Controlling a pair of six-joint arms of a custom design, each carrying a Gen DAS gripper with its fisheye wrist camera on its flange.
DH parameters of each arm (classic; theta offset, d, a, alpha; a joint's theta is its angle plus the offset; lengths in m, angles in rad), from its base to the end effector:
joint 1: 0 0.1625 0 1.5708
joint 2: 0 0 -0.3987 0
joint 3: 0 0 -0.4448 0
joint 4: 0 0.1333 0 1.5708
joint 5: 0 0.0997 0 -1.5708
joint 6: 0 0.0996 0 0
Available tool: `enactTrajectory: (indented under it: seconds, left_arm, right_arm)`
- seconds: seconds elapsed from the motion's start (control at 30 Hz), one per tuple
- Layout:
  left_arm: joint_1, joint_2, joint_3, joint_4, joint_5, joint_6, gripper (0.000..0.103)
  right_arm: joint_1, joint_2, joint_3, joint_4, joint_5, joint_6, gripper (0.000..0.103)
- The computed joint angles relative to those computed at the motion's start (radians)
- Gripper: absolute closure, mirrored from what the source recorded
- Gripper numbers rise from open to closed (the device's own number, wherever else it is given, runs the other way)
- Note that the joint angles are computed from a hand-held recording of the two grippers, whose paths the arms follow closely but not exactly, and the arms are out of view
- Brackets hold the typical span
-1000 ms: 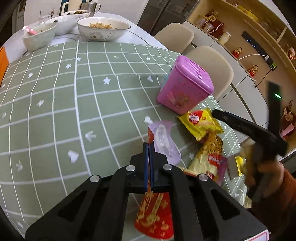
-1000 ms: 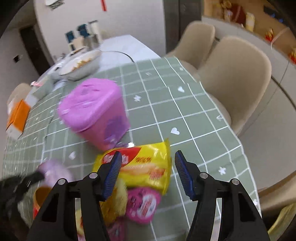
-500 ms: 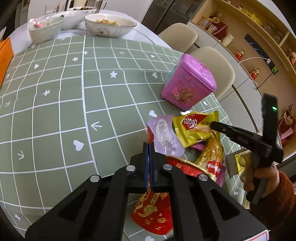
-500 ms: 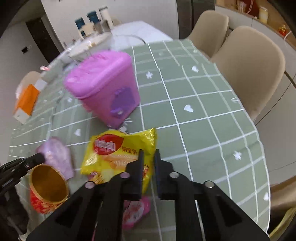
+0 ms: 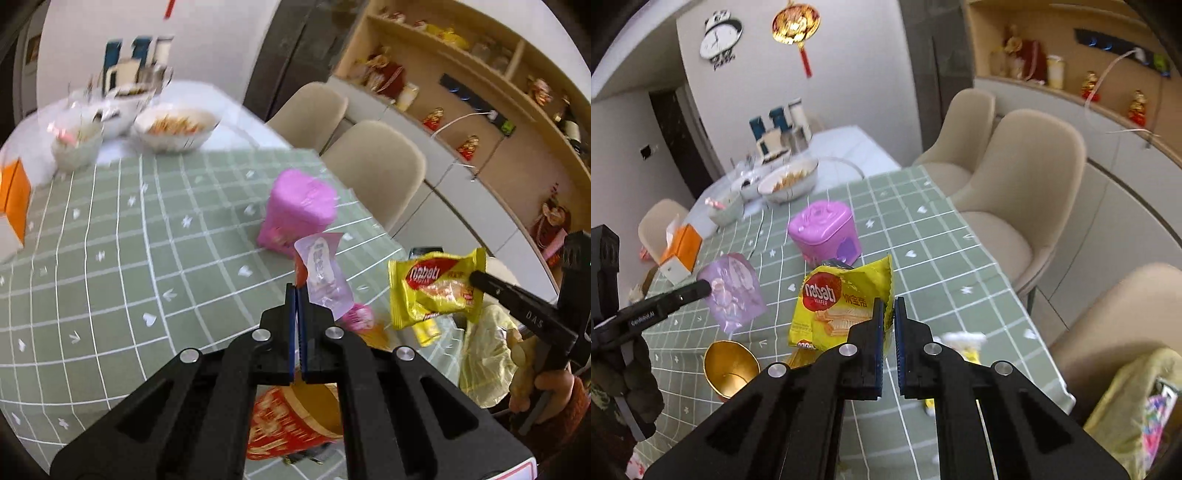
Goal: Collect trash
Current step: 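Carry both wrappers over the yellow-lined bin and open both tools to drop them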
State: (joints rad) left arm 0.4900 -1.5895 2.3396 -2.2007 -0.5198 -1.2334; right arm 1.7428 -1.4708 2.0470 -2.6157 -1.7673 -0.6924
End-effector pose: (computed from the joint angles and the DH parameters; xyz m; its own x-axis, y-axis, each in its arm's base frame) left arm -0.2592 -0.3873 0.1968 -0.8736 -0.2796 -0.3984 0.1560 0.6144 -0.7734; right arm 0.2056 -0.5183 0.2748 -0.6579 -0.6235 0.4225 -0.7440 0.6249 -0.2365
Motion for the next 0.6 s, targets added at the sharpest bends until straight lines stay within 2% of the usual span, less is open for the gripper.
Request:
enactTrajectory:
  seconds: [0.13, 0.23, 0.43, 0.6]
  left_arm:
    - [-0.050, 0.047, -0.040, 0.000, 0.017, 0.026, 0.102]
    - [-0.078, 0.099, -0.065, -0.050, 0.020, 0.074, 0.102]
    - [-0.086, 0.212, -0.111, -0.253, -0.021, 0.235, 0.102]
    - [-0.063, 0.344, -0.182, -0.466, -0.077, 0.415, 0.102]
  right_arm:
    - [-0.016, -0.104, 0.045, 0.003, 0.016, -0.008, 0.096]
    - [-0.032, -0.180, 0.075, 0.000, 0.022, -0.021, 0.096]
    - [-0.068, -0.288, 0.105, -0.011, 0.022, -0.028, 0.096]
    - [-0.102, -0.348, 0.104, -0.025, 0.011, -0.051, 0.096]
